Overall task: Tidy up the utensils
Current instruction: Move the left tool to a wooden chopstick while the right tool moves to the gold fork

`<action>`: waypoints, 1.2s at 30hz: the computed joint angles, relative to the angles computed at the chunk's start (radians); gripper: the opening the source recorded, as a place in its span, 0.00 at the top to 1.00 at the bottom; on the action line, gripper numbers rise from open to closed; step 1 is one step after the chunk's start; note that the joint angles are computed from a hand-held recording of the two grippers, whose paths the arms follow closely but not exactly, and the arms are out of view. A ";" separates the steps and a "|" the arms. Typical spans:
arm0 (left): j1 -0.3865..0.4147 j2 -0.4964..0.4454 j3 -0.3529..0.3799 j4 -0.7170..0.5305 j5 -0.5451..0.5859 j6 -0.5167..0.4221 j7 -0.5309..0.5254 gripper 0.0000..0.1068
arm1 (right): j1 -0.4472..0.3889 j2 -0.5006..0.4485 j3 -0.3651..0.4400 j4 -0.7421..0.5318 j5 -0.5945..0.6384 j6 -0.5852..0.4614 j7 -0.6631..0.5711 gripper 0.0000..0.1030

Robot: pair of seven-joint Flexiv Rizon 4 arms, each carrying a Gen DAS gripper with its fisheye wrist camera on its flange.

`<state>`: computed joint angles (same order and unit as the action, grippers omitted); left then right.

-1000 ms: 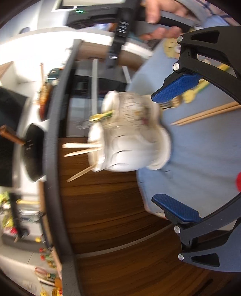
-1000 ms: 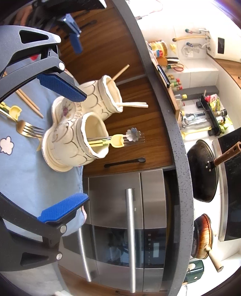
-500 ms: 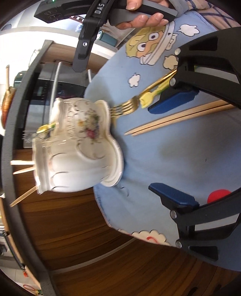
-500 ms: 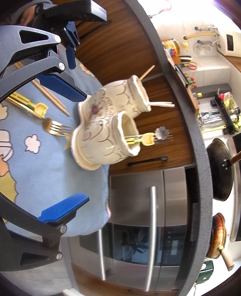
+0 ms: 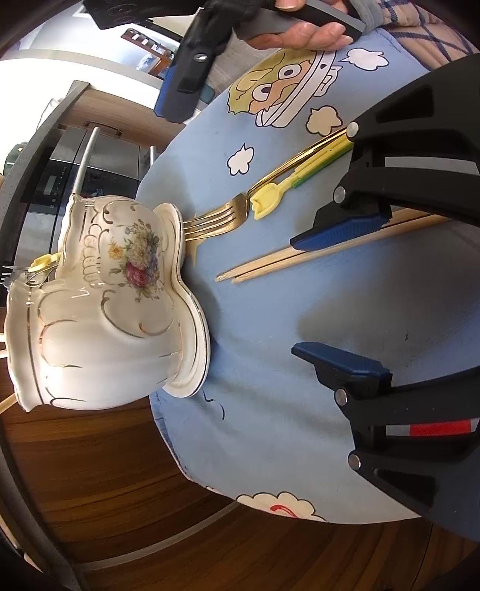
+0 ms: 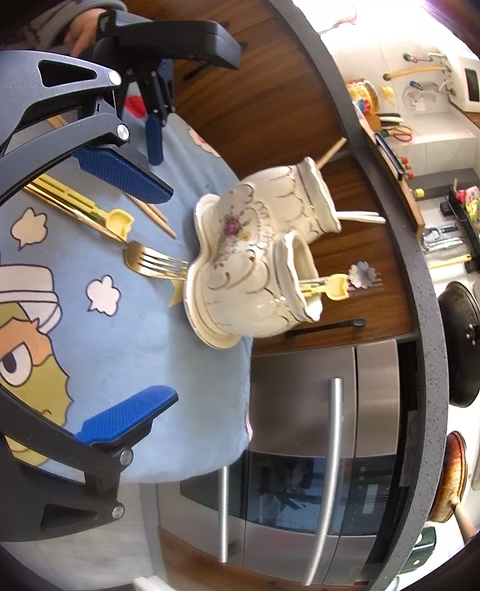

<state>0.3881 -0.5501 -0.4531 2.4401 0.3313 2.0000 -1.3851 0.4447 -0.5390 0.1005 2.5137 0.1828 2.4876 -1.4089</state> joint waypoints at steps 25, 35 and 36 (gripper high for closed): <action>0.209 -0.043 -0.229 0.034 -0.009 -0.085 0.056 0.84 | 0.153 0.080 -0.064 0.002 0.043 -0.345 -0.048 0.45; 0.189 -0.025 -0.208 0.042 -0.014 -0.070 0.063 0.84 | 0.123 0.088 -0.046 -0.010 -0.029 -0.398 -0.034 0.65; 0.181 -0.018 -0.200 0.043 -0.013 -0.068 0.065 0.84 | 0.112 0.092 -0.039 -0.009 -0.045 -0.405 -0.030 0.71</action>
